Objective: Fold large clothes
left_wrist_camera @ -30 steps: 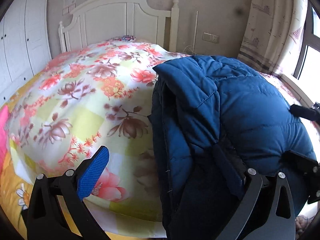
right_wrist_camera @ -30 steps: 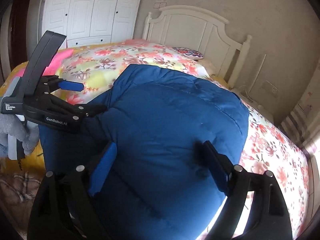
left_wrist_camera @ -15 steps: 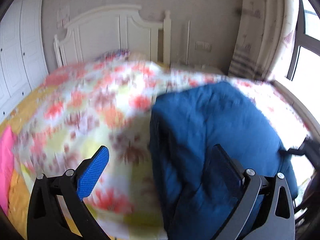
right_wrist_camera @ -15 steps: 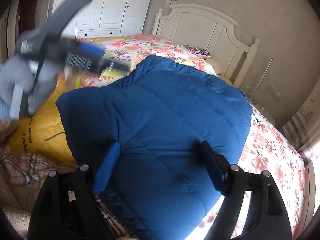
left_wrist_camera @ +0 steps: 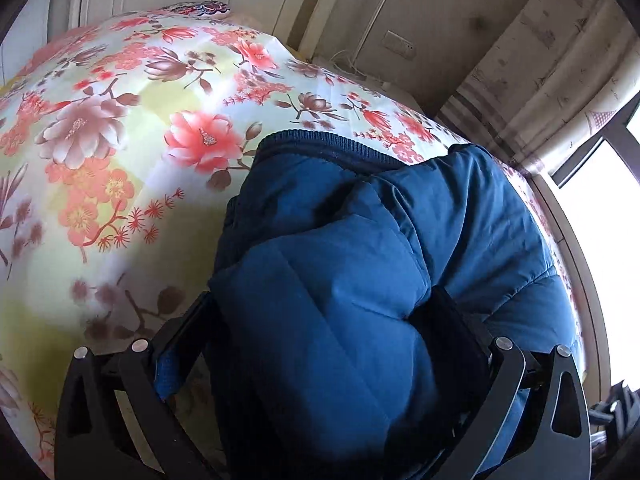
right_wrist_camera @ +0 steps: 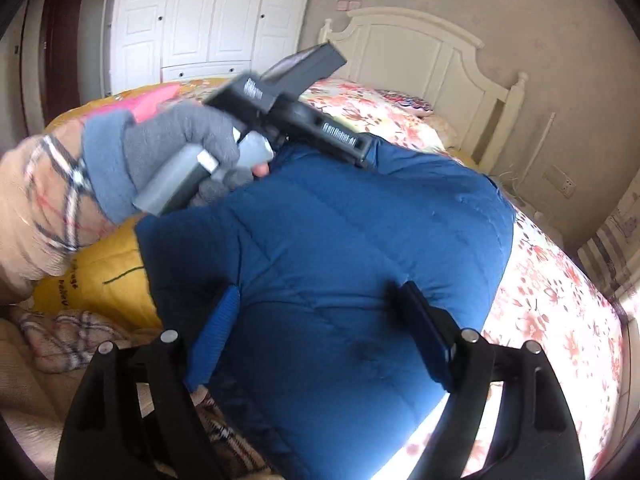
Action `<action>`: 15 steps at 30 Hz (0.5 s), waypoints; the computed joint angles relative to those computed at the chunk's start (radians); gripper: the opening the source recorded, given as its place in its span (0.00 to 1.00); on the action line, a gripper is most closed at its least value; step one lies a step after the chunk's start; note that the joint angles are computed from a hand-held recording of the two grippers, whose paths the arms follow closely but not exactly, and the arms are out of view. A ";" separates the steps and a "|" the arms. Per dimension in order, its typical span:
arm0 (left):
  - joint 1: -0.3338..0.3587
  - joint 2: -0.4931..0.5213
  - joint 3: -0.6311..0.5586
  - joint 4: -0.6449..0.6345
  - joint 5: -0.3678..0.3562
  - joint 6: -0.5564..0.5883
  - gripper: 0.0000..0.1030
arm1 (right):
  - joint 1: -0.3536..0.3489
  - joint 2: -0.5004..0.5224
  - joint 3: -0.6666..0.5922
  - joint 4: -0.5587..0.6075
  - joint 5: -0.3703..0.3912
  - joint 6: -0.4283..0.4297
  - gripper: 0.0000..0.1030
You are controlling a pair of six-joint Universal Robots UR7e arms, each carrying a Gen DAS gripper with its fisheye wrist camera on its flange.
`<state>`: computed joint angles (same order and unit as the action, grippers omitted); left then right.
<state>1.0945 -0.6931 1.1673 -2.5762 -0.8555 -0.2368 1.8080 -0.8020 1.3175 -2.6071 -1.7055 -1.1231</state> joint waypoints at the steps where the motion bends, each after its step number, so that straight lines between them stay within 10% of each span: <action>1: -0.003 0.000 0.006 -0.011 0.009 0.005 0.96 | -0.001 0.003 -0.009 -0.046 0.017 0.009 0.76; 5: -0.018 0.012 -0.002 -0.020 0.067 0.020 0.96 | -0.004 0.091 -0.190 -0.112 0.025 0.169 0.80; 9: -0.024 0.018 -0.005 -0.032 0.098 0.038 0.96 | -0.016 0.290 -0.505 0.163 -0.121 0.268 0.80; 15: -0.024 -0.005 0.015 -0.010 0.099 0.016 0.96 | -0.086 0.288 -0.547 0.313 0.050 0.481 0.87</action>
<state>1.0701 -0.6978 1.1827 -2.5864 -0.7566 -0.2212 1.7219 -0.5140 0.7709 -2.2940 -1.6560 -0.6420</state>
